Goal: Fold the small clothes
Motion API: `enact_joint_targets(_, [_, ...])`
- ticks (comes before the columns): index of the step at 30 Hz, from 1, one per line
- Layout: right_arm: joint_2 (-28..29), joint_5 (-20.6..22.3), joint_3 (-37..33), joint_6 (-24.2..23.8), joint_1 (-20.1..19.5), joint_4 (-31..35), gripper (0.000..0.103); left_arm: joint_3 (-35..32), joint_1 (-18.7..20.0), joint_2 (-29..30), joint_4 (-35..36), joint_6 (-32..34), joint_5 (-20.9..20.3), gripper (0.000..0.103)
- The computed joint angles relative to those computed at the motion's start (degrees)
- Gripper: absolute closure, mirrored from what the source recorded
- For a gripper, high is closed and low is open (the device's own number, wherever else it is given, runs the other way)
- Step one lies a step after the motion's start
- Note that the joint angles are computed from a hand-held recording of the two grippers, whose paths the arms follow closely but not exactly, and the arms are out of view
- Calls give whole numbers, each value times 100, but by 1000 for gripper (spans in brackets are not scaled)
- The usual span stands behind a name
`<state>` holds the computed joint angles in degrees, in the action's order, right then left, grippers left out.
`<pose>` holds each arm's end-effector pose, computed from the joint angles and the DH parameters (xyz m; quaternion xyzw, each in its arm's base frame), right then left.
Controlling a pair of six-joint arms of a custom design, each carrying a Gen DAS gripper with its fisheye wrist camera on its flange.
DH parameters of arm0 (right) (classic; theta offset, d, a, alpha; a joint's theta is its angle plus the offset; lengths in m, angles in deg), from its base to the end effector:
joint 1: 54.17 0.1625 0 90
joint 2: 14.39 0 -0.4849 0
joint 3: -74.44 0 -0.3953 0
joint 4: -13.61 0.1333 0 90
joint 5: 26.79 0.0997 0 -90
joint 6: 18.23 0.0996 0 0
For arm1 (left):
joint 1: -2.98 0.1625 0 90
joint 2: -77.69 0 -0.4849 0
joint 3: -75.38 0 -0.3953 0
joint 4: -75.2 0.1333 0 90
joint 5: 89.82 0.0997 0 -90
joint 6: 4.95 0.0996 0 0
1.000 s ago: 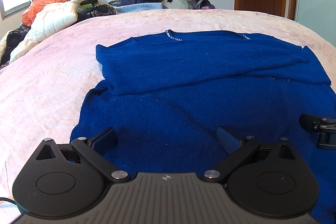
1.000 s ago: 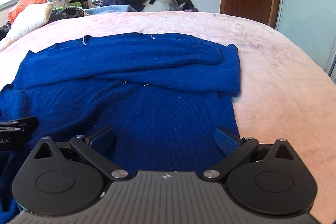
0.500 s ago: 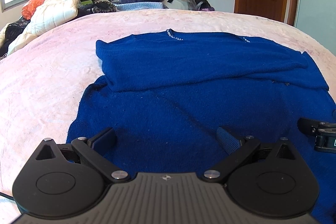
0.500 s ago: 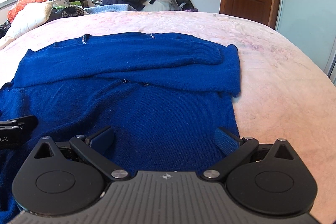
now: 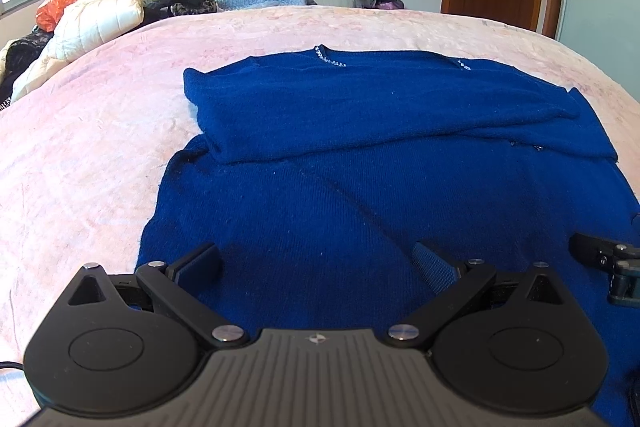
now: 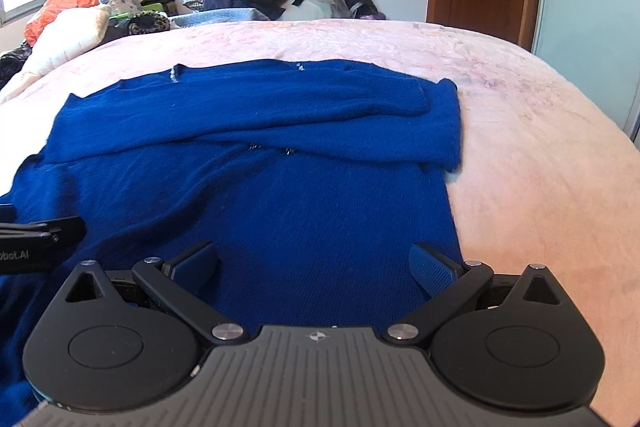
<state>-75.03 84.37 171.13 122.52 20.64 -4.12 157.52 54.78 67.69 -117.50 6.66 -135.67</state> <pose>-0.0670 -0.6182 0.2286 0.0609 -0.8018 0.4437 0.3956 -0.2866 -0.6919 -0.1404 0.2866 0.8525 -0.3210 0.2967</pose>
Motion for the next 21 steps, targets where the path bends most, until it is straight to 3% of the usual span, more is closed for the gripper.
enact_joint_targets(8, [-47, 201, 313, -301, 89, -370, 0, 361, 1, -209, 45, -208, -133, 0])
enact_joint_targets(14, [-36, 141, 293, -289, 55, -344, 0, 365, -23, -111, -207, 69, -42, 0])
enact_joint_targets(21, [-77, 94, 285, -176, 58, -142, 0, 536, -63, -310, 192, -209, -54, 0])
